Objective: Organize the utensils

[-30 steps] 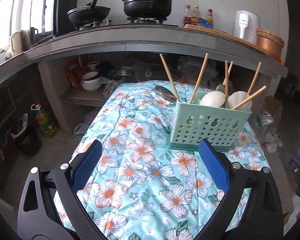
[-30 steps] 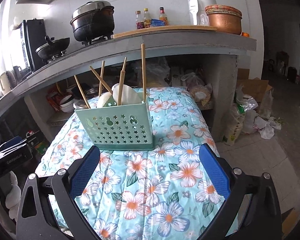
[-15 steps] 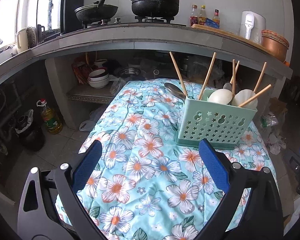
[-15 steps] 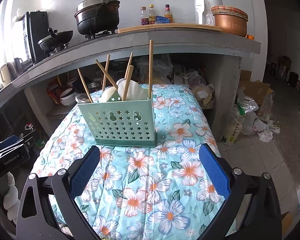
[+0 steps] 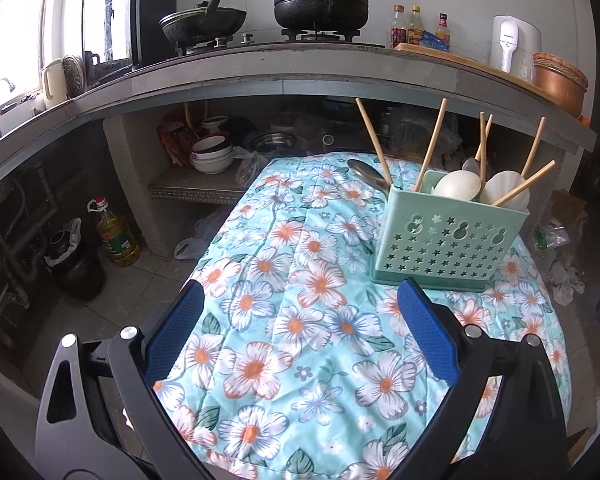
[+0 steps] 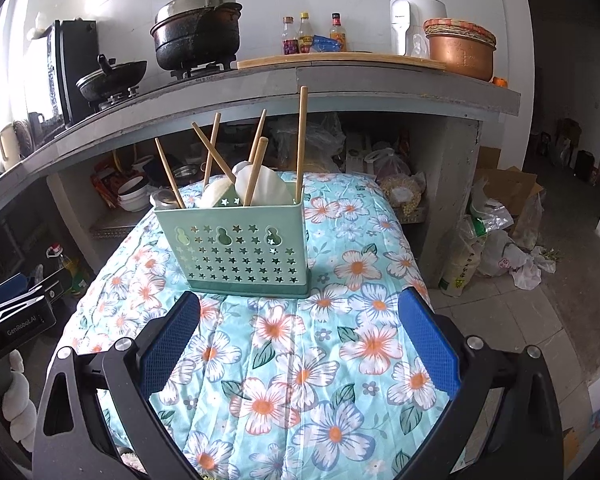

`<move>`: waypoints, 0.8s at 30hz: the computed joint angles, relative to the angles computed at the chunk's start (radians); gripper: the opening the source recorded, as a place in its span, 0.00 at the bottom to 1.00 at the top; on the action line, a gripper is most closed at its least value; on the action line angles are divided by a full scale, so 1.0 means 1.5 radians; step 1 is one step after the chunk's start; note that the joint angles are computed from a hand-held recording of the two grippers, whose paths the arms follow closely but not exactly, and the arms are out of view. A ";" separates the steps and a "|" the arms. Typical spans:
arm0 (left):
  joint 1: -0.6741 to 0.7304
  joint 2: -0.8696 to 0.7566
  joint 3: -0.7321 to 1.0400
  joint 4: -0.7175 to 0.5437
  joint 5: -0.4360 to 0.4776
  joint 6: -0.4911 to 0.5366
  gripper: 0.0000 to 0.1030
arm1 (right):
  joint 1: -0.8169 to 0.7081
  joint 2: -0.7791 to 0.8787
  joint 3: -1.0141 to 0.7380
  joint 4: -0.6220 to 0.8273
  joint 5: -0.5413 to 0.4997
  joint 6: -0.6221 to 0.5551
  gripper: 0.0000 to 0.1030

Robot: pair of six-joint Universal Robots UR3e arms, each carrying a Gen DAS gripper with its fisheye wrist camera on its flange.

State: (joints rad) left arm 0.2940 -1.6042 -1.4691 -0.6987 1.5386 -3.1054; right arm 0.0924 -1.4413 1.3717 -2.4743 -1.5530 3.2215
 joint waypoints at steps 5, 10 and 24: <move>0.010 0.007 -0.008 -0.002 0.001 0.000 0.91 | 0.001 0.001 -0.003 0.001 -0.015 -0.002 0.94; 0.009 0.006 -0.003 -0.007 0.005 0.001 0.91 | -0.003 -0.003 -0.001 0.000 -0.020 0.000 0.94; 0.002 0.011 -0.006 -0.001 0.016 -0.002 0.91 | -0.013 -0.015 0.012 0.000 -0.035 0.011 0.94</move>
State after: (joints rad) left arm 0.2972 -1.5883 -1.4784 -0.6999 1.5632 -3.1084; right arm 0.0726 -1.4636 1.3893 -2.4745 -1.6061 3.2374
